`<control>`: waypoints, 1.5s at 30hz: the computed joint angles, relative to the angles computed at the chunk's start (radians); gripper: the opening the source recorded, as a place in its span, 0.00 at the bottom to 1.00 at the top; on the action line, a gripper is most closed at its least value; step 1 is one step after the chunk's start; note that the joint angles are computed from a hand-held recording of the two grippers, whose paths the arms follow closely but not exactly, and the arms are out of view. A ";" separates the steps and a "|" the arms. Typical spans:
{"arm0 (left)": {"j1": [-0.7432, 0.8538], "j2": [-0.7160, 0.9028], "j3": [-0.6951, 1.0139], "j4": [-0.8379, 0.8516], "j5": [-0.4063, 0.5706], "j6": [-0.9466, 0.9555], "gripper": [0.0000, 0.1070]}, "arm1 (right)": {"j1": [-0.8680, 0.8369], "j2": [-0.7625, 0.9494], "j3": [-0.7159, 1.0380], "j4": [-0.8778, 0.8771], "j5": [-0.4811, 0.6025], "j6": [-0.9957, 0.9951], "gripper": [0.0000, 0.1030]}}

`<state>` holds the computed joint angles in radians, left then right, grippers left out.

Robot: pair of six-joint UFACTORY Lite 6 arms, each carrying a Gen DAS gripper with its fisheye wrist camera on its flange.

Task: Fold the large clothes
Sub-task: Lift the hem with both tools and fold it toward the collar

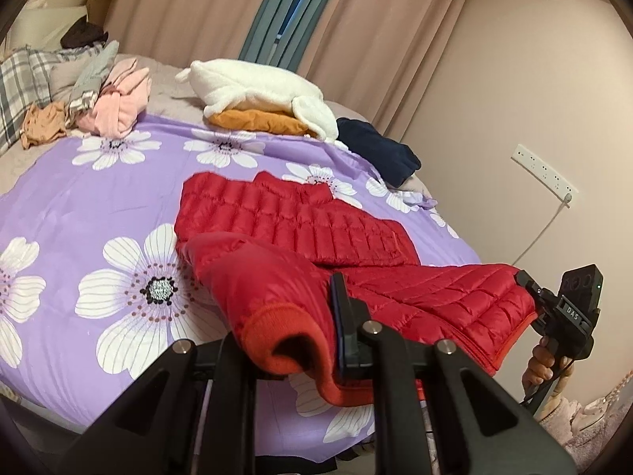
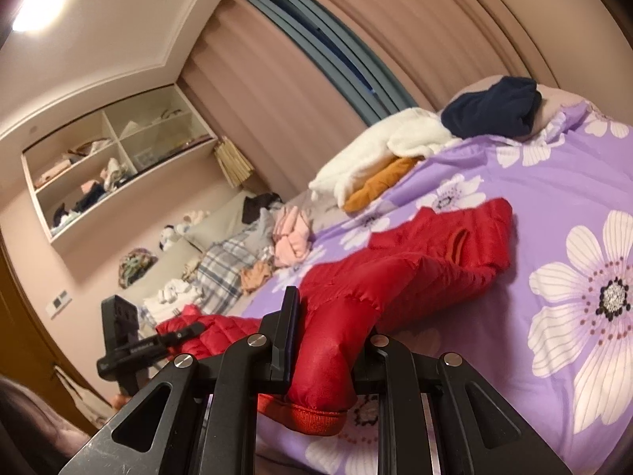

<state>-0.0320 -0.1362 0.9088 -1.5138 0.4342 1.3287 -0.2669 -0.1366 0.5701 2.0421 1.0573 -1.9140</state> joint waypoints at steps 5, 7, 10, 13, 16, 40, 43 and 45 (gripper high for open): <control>0.004 -0.028 -0.005 0.010 0.006 0.001 0.14 | -0.003 -0.013 0.010 0.003 0.010 0.006 0.19; 0.004 -0.040 -0.009 0.015 0.009 -0.002 0.14 | -0.010 -0.010 0.013 0.001 0.021 0.007 0.20; 0.009 -0.058 -0.010 0.019 0.017 0.007 0.14 | -0.024 -0.016 0.016 -0.009 0.049 0.007 0.20; 0.008 -0.070 -0.005 0.023 0.021 0.007 0.14 | -0.025 -0.035 0.015 -0.005 0.051 0.004 0.20; 0.010 -0.078 -0.001 0.021 0.027 0.011 0.14 | -0.033 -0.029 0.019 -0.005 0.069 0.000 0.19; 0.003 0.138 0.222 0.058 0.002 -0.030 0.14 | -0.008 0.109 0.165 0.044 0.044 0.011 0.20; 0.003 0.204 0.283 0.051 0.000 -0.033 0.14 | 0.009 0.152 0.215 0.059 0.017 0.024 0.20; 0.000 0.242 0.321 0.058 -0.007 -0.050 0.14 | 0.016 0.173 0.246 0.062 -0.004 0.028 0.20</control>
